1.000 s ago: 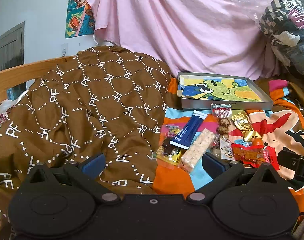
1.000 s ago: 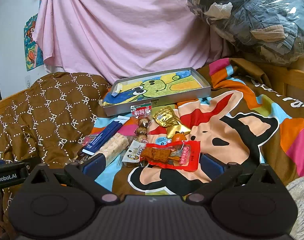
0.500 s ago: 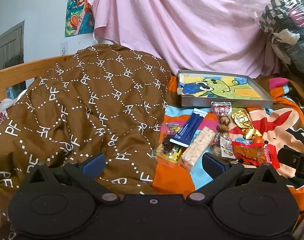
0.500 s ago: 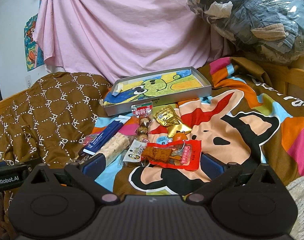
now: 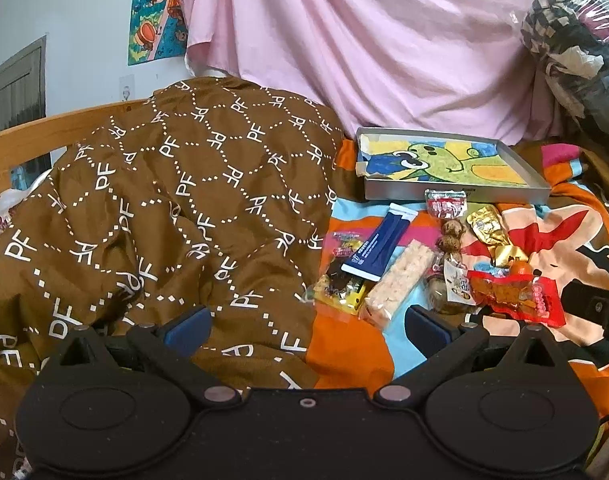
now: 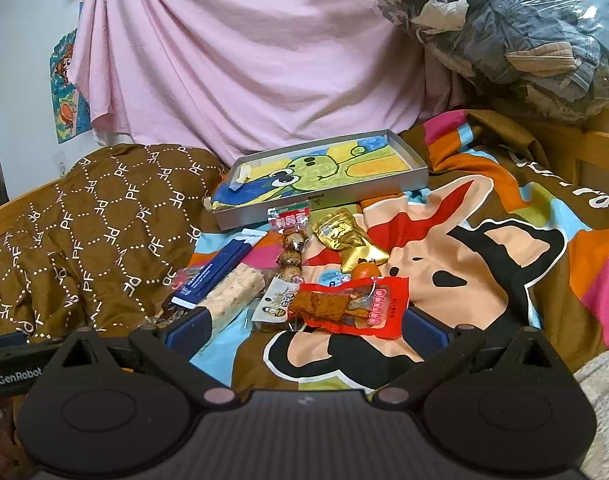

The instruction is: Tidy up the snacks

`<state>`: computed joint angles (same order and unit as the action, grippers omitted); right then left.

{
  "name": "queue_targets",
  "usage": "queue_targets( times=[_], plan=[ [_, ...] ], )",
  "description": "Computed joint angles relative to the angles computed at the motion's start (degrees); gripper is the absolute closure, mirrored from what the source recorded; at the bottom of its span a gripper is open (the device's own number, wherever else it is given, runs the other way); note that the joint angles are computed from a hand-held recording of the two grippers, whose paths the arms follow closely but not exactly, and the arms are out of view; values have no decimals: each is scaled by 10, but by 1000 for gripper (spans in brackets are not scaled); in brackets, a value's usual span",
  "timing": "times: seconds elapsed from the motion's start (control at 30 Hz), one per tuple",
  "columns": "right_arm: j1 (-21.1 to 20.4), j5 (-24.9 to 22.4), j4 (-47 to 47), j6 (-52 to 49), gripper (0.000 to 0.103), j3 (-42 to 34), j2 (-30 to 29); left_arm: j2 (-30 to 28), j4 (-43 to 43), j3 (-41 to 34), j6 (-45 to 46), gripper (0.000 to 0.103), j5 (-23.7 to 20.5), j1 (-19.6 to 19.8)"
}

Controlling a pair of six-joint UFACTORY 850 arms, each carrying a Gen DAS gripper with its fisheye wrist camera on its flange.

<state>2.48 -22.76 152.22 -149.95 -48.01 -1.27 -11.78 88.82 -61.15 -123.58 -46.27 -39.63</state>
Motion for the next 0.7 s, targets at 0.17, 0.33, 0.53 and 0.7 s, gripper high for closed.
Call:
queue_targets(
  times=[0.17,0.33,0.53,0.7],
  plan=[
    [-3,4,-25,24,0,-7,-4,-7,-12,-7,12,1,8,5],
    [-17,9,-151,148,0,-42,-26,-18,-15,-23,36,1,31,19],
    [-26,7,-267,234,0,-101,-67,-44,-30,-58,59,1,72,48],
    [-41,-9,-427,342,0,-171,-117,-69,-9,-92,79,1,122,71]
  ],
)
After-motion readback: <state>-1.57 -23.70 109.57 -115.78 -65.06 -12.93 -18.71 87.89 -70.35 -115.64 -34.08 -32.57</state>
